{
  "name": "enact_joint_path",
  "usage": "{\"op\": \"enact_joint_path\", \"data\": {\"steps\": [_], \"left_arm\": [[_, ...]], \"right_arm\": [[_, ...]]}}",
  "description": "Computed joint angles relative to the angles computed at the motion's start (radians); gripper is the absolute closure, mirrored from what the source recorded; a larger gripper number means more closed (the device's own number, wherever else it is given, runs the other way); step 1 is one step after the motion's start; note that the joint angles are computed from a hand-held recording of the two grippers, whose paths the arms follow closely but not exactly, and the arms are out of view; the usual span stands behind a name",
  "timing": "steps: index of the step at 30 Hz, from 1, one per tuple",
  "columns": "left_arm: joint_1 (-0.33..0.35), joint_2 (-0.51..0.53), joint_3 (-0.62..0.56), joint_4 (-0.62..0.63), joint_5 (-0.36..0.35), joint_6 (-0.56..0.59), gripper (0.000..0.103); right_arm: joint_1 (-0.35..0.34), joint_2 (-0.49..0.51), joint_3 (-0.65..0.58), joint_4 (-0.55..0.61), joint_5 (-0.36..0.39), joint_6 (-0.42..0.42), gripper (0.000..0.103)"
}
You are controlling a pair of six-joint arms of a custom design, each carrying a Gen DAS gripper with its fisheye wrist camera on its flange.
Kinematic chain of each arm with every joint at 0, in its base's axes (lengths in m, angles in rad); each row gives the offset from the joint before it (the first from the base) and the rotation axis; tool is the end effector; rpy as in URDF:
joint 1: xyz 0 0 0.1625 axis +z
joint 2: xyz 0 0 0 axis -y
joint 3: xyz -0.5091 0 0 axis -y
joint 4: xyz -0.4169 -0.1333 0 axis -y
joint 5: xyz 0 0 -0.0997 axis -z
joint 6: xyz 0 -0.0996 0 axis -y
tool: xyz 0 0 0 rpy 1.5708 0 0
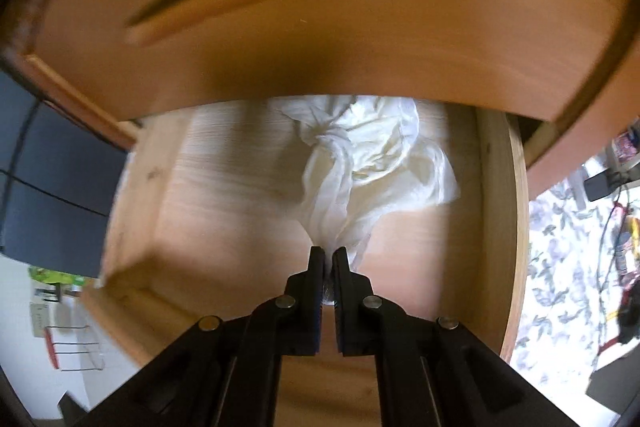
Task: Take underwear out of drawer
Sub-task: 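Lift the cream garment up out of the drawer with the right tool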
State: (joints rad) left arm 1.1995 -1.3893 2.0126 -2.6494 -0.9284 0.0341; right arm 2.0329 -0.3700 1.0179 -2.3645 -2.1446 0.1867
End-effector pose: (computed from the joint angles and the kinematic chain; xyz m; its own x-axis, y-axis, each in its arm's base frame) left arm -0.0215 -0.5872 0.3921 -0.8301 0.0735 -0.5528 0.3544 0.8349 -0.4211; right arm 0.4801 -0.7863 0.0267 -0.8551 -0.1342 0.5008 -0.2874 0.9266 -0.2425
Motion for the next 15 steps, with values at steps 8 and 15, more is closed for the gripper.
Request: {"op": "enact_joint_path", "data": {"steps": [8, 15], "left_arm": [[-0.003, 0.002, 0.0, 0.001, 0.012, -0.002, 0.034], [-0.005, 0.002, 0.004, -0.003, 0.021, -0.003, 0.034]], "right_arm": [[-0.005, -0.134, 0.209, -0.194, 0.161, -0.048, 0.098], [0.021, -0.202, 0.285, -0.343, 0.24, -0.101, 0.098]]}}
